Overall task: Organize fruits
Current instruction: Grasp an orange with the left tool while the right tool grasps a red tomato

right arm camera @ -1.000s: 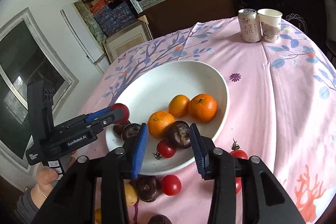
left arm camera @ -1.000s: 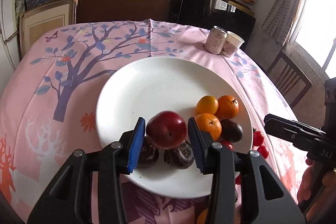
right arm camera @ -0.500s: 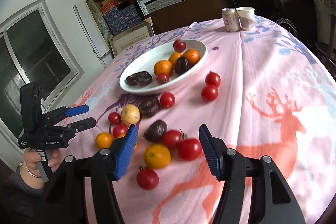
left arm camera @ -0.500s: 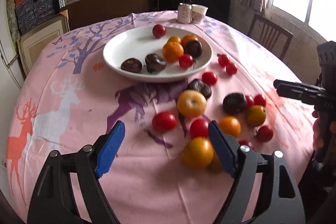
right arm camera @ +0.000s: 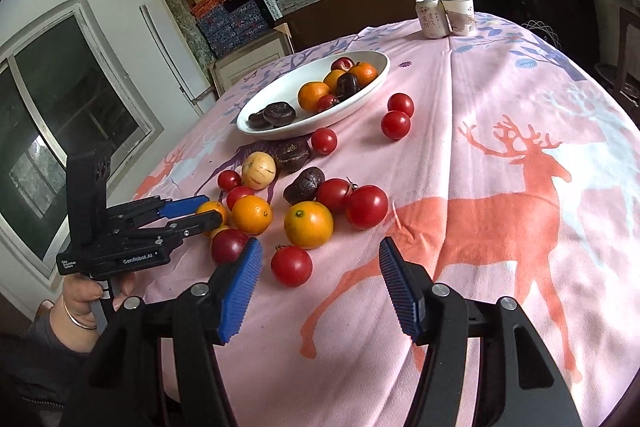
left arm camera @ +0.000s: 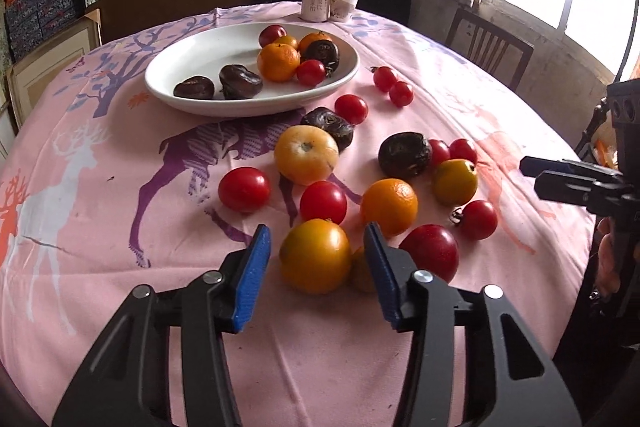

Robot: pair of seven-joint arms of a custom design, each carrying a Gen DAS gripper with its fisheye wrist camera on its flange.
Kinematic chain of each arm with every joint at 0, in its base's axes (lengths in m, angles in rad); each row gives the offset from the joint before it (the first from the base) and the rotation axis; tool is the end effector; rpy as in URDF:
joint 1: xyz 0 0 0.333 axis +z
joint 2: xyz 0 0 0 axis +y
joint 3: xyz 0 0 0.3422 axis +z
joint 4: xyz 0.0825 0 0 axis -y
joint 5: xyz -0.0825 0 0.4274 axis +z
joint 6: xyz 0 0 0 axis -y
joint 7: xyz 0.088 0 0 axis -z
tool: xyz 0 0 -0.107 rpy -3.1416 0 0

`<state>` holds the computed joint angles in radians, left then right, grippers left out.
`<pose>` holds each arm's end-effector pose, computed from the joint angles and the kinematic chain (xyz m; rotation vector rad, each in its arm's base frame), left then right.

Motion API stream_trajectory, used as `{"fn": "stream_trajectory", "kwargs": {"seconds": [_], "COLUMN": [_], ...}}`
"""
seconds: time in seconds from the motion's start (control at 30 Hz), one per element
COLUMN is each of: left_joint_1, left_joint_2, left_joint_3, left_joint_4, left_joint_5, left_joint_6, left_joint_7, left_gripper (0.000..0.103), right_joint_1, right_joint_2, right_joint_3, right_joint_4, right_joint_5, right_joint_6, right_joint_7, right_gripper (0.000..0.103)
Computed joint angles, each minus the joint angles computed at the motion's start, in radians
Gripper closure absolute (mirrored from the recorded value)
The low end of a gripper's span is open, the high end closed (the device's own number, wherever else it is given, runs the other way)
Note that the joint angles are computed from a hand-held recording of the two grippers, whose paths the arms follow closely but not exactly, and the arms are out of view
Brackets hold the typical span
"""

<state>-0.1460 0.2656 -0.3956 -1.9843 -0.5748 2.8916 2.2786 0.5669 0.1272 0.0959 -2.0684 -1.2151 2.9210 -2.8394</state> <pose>0.6079 -0.3095 0.4067 -1.1768 2.4930 -1.0229 0.4641 0.4345 0.4253 -1.5263 1.6967 -0.3485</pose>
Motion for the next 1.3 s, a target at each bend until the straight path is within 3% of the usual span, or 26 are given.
{"fn": "stream_trajectory", "kwargs": {"seconds": [0.1,0.27,0.47,0.57,0.63,0.73,0.8,0.83,0.87,1.0,1.1,1.23,1.3], "left_joint_1": [0.011,0.026,0.019,0.008,-0.002,-0.004,-0.026,-0.011,-0.004,-0.014,0.021,0.016,0.003], "left_joint_2": [-0.008,-0.025,-0.049,-0.050,-0.044,-0.042,-0.047,-0.050,-0.054,-0.067,-0.080,-0.080,-0.081], "left_joint_3": [-0.009,-0.019,-0.003,0.023,0.046,0.054,0.064,0.045,0.034,0.032,-0.001,0.027,0.038], "left_joint_4": [-0.011,-0.027,-0.047,-0.042,-0.033,-0.029,-0.046,-0.047,-0.052,-0.076,-0.079,-0.062,-0.064], "left_joint_5": [-0.032,-0.102,-0.173,-0.168,-0.136,-0.116,-0.063,-0.092,-0.117,-0.134,-0.291,-0.391,-0.387], "left_joint_6": [0.004,-0.012,-0.023,-0.058,-0.089,-0.126,-0.086,-0.093,-0.092,-0.051,-0.028,-0.047,-0.043], "left_joint_7": [0.009,0.052,0.107,0.084,0.035,0.037,0.016,0.062,0.098,0.129,0.239,0.243,0.239], "left_gripper": [0.067,0.067,0.066,0.057,0.044,0.042,0.048,0.063,0.065,0.067,0.067,0.067,0.067], "right_joint_1": [0.003,0.024,0.053,0.062,0.063,0.070,0.073,0.074,0.076,0.074,0.070,0.076,0.083], "right_joint_2": [0.009,0.037,0.047,0.047,0.048,0.050,0.050,0.051,0.051,0.052,0.059,0.083,0.098], "right_joint_3": [0.011,0.015,-0.011,-0.018,-0.019,-0.024,-0.028,-0.030,-0.032,-0.032,-0.023,-0.012,-0.017], "right_joint_4": [0.008,0.033,0.040,0.039,0.036,0.037,0.038,0.039,0.039,0.037,0.042,0.076,0.096], "right_joint_5": [0.037,0.148,0.197,0.207,0.219,0.222,0.217,0.214,0.208,0.211,0.254,0.333,0.361], "right_joint_6": [0.001,-0.009,-0.003,-0.003,0.003,0.001,0.005,0.006,0.008,0.015,0.014,-0.042,-0.075], "right_joint_7": [-0.086,-0.251,-0.295,-0.300,-0.309,-0.315,-0.311,-0.308,-0.303,-0.304,-0.353,-0.461,-0.484], "right_gripper": [0.042,0.042,0.042,0.042,0.042,0.042,0.042,0.042,0.042,0.042,0.042,0.042,0.049]}}
